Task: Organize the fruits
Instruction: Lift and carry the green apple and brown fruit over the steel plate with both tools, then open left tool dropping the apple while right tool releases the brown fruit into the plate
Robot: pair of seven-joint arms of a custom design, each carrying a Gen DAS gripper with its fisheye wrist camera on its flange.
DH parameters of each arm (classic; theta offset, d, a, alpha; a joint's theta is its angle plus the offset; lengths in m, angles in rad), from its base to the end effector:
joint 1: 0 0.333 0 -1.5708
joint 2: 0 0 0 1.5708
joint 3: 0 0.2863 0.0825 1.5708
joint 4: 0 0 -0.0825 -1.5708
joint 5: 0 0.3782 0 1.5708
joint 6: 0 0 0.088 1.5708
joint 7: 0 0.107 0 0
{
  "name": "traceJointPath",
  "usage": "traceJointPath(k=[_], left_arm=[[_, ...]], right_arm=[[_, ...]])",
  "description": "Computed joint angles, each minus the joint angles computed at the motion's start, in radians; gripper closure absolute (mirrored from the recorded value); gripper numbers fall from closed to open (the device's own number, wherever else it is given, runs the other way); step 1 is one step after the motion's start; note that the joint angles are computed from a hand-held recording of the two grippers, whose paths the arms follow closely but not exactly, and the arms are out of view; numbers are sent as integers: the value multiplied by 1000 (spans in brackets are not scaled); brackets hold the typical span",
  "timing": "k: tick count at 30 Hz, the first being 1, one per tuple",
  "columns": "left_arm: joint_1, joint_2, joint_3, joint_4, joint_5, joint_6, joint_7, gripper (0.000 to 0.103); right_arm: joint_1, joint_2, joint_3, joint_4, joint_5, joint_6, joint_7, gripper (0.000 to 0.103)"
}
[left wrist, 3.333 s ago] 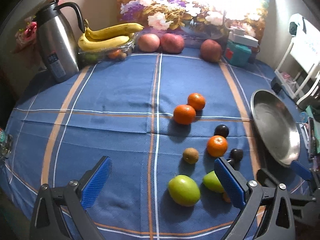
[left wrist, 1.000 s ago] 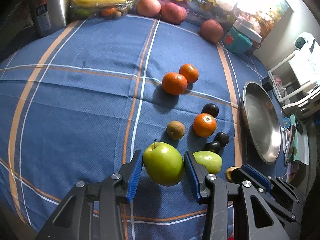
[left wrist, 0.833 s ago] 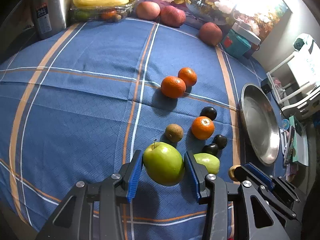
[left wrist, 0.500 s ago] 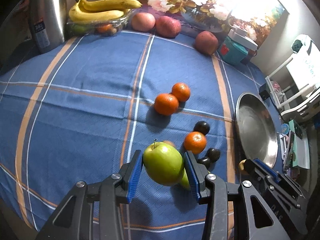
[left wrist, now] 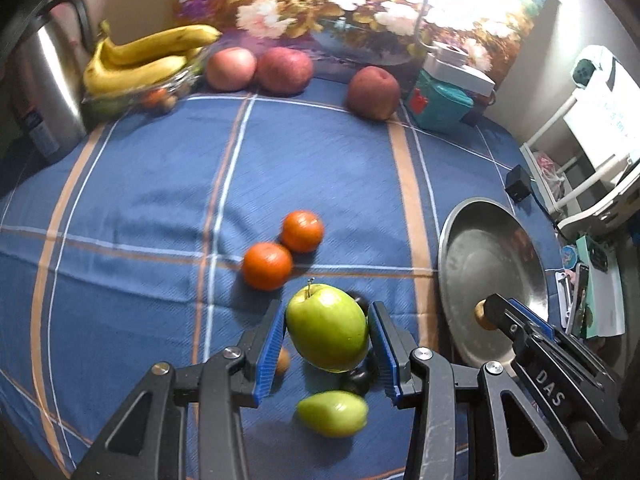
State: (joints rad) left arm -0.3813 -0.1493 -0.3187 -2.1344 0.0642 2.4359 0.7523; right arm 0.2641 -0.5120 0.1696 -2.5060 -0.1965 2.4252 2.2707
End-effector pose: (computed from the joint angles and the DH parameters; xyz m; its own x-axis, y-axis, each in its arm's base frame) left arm 0.4137 -0.3555 0.4895 0.0236 -0.9709 0.2384 -0.9234 -0.1126 -0.3669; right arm 0.3949 0.1851 0.4794 -0.1357 -0.9894 -0.0511 -0.8756 0.1438 -0.4612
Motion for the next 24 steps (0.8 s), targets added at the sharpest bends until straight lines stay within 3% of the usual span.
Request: traceJointPath(k=[7,15,24], left_arm=[[-27,154,-16,178,91,-48,4,58],[-105,322,-17,364,138,-78,48,58],[-168,430,4,480,150,-108,74,58]], right_arm=[[-51,19,-25,4,-25,-5,21,83],[-139,-58,-27,-50,-87,-70,113,83],[-184,-114,-46,-92,-110,-105,154,83]])
